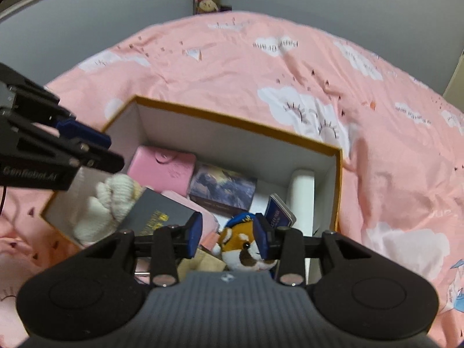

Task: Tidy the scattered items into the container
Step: 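Withdraw both tools toward the orange ball and pink pompom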

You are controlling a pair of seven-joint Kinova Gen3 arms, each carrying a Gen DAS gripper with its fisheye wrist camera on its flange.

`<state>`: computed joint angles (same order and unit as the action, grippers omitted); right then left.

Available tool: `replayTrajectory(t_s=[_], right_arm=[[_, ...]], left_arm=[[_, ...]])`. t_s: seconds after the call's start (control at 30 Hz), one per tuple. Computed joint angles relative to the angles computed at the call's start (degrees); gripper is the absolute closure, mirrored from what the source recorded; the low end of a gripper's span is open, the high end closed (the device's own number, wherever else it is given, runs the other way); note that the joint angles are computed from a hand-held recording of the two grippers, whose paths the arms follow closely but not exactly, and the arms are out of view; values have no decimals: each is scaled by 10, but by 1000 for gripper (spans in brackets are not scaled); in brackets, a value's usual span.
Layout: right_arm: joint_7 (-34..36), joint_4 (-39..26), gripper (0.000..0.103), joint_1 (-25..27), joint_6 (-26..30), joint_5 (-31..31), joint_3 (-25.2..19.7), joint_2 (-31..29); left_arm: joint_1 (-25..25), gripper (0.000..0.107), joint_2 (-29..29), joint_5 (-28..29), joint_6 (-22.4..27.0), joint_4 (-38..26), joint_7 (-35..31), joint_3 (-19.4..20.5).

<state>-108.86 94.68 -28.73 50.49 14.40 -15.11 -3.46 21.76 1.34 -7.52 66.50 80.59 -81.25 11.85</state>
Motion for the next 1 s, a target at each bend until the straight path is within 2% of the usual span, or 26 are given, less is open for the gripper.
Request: replayTrajectory(t_s=[0.23, 0.47, 0.57, 0.7, 0.83, 1.0], right_arm=[[-35, 44, 61, 6, -33, -8, -27, -77], [-106, 125, 61, 51, -75, -14, -90, -160], [-136, 163, 61, 69, -85, -21, -116, -190], [-136, 184, 61, 65, -54, -60, -117, -197], [-114, 194, 61, 36, -8, -107, -99, -180], [-78, 210, 60, -1, 28, -161, -78, -163]], left_arm=[[-4, 80, -66, 38, 28, 37, 26, 9], [-16, 78, -132, 51, -7, 124, 87, 38], [-13, 78, -151, 66, -25, 161, 91, 45], [-4, 78, -165, 84, -48, 205, 80, 57], [7, 77, -159, 86, -45, 230, 67, 69], [19, 71, -154, 107, -45, 257, 37, 58]])
